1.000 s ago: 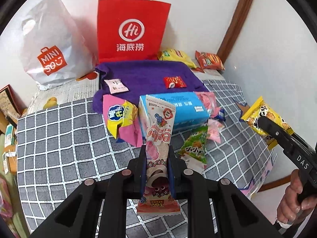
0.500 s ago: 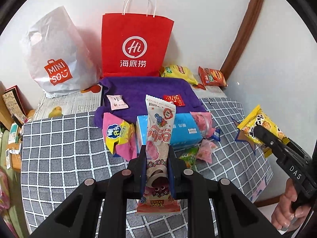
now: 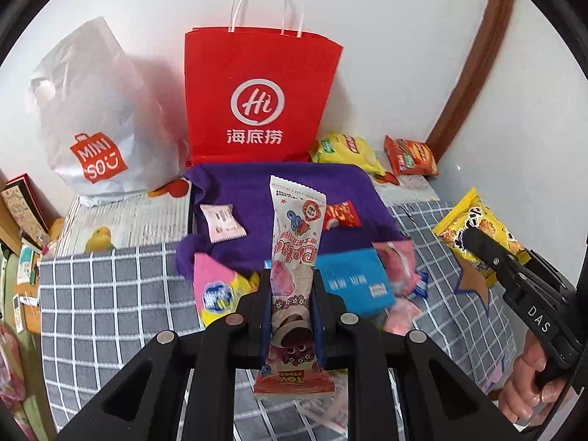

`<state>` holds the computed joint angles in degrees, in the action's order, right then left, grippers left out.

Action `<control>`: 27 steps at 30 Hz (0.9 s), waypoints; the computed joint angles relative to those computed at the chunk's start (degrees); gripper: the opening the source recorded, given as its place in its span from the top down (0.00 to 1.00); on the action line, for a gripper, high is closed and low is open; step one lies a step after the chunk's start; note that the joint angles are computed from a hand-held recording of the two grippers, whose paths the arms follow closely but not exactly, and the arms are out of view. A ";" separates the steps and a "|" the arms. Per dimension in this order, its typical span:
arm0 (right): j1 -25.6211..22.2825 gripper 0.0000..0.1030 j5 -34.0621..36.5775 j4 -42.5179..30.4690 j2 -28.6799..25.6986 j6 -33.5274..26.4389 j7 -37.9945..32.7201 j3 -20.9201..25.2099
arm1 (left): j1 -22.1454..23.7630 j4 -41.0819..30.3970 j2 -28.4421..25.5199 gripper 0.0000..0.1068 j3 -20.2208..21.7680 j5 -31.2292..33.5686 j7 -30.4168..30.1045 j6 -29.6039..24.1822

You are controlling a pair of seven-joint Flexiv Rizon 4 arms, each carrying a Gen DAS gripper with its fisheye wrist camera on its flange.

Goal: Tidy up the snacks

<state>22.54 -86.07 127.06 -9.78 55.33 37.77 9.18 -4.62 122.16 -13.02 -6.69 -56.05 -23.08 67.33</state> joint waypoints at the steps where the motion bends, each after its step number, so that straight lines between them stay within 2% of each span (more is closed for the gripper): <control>1: -0.48 0.63 -0.66 -0.83 -0.79 0.77 -0.33 -0.67 | 0.01 -1.45 -1.29 0.84 0.15 1.22 -1.08 0.11; 16: -6.30 0.63 -4.91 -12.99 -11.82 10.77 -7.34 -7.22 | 3.39 -19.52 -16.34 0.84 -1.74 18.82 -18.45 -1.02; 23: -7.96 0.63 -3.88 -16.50 -17.75 16.78 -9.53 -9.27 | 3.59 -25.41 -22.98 0.84 -2.27 25.13 -23.65 -2.83; 27: -7.84 0.63 0.98 -17.02 -20.54 18.77 -14.77 -10.12 | 3.22 -28.19 -26.15 0.84 -1.42 28.55 -26.64 -5.08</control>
